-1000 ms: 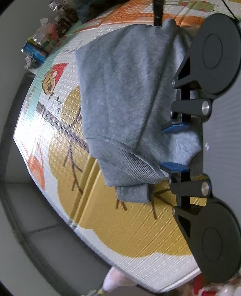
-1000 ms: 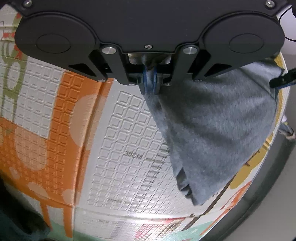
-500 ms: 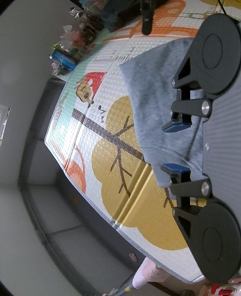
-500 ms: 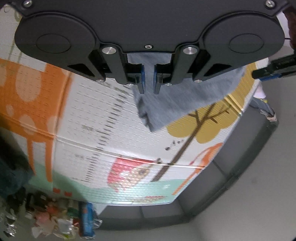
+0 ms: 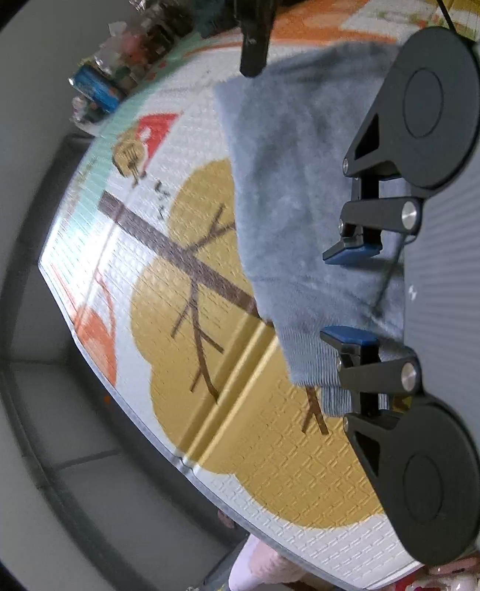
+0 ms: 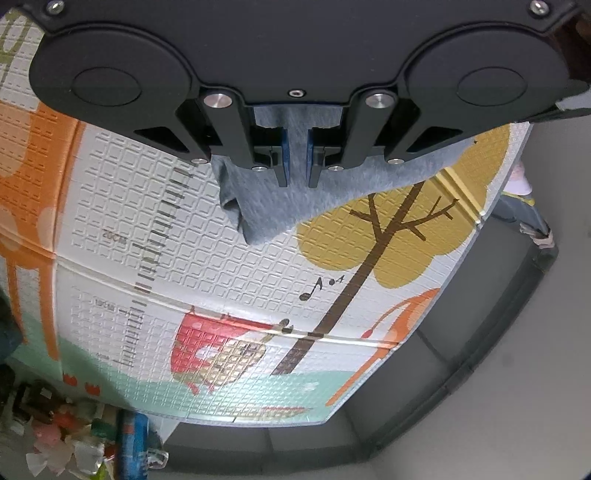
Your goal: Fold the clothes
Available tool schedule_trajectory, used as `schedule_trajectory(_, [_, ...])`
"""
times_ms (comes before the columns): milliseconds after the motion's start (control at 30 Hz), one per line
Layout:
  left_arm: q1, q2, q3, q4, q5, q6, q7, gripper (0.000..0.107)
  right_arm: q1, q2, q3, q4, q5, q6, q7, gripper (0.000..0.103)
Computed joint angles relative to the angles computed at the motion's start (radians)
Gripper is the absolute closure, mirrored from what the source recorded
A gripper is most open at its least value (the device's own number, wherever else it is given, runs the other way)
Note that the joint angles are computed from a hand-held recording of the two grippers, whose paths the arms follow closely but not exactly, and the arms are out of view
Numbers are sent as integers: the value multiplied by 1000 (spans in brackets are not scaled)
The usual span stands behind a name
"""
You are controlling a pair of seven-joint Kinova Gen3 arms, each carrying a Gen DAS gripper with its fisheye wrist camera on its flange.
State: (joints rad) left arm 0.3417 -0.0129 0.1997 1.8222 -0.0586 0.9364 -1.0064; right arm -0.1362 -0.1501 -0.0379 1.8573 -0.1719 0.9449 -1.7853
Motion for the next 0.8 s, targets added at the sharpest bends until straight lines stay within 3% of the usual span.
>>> schedule_trajectory(100, [-18, -4, -20, 29, 44, -25, -28, 63, -2, 27, -8, 7, 20, -9, -13, 95])
schedule_trajectory(200, [-35, 0, -29, 38, 60, -29, -47, 49, -2, 47, -7, 24, 26, -22, -9, 95])
schedule_trajectory(433, [-54, -9, -31, 83, 86, -73, -72, 43, -12, 101, -20, 28, 84, -17, -50, 102])
schedule_trajectory(533, [-54, -15, -27, 94, 75, -82, -51, 39, -3, 113, -6, 23, 59, -12, -41, 103])
schedule_trajectory(667, [-59, -22, -31, 98, 88, -82, -54, 39, 10, 108, 5, 29, 30, -15, 2, 103])
schedule_trajectory(800, [-50, -35, -15, 68, 66, -51, -36, 53, 22, 67, 16, 66, -8, -53, 32, 103])
